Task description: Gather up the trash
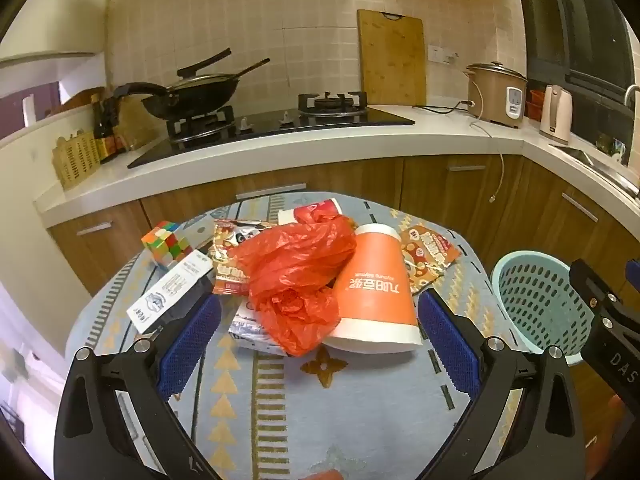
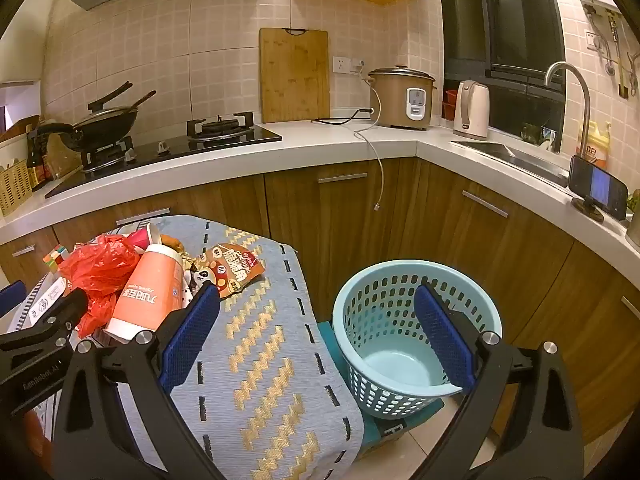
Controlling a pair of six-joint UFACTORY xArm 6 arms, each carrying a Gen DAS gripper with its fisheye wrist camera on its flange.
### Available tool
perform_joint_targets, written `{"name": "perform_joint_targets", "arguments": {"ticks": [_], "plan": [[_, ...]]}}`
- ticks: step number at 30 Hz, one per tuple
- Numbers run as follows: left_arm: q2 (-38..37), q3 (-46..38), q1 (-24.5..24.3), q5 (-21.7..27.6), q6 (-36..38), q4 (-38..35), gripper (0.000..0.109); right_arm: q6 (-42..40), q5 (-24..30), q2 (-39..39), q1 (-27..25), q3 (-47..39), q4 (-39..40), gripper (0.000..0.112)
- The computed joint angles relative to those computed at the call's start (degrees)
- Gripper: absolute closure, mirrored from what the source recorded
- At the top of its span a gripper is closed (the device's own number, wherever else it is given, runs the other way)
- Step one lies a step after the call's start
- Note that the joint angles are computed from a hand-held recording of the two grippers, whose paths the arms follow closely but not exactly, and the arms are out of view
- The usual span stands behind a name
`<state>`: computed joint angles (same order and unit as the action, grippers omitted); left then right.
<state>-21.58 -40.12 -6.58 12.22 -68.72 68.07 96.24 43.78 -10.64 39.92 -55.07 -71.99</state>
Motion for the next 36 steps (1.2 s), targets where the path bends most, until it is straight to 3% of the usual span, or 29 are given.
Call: {"name": "perform_joint_targets", "arguments": {"ticks": [4,17,26,34,36], "plan": [[0.2,0.3,0.8,-1.6,3.0,-3.7,0.013,-0.2,0.1,0.1,0.0,-0.2,0.2,0.020],[0.7,-0.1,4.8,-7.1,-6.7,7.2,0.015,-0.1,0.3,1.2,0.1,-1.4,-0.4,0.020],[1.5,0.2,5.5,-9.9,-1.9,3.3,0.018,-1.1,0.0,2.0,-0.1,-2.2,0.5,0.020],[2.7,-1.5,5.1,-10.1,-9.9,11.8,0.019,-0.4,-0.2,2.3,-0.3,-2.1,0.0,0.020],[2.7,-1.5,4.3,-8.5,-8.6,11.3,0.019,-0.2,-0.4,2.3,-0.5,-2.0,0.1,0.019]]}}
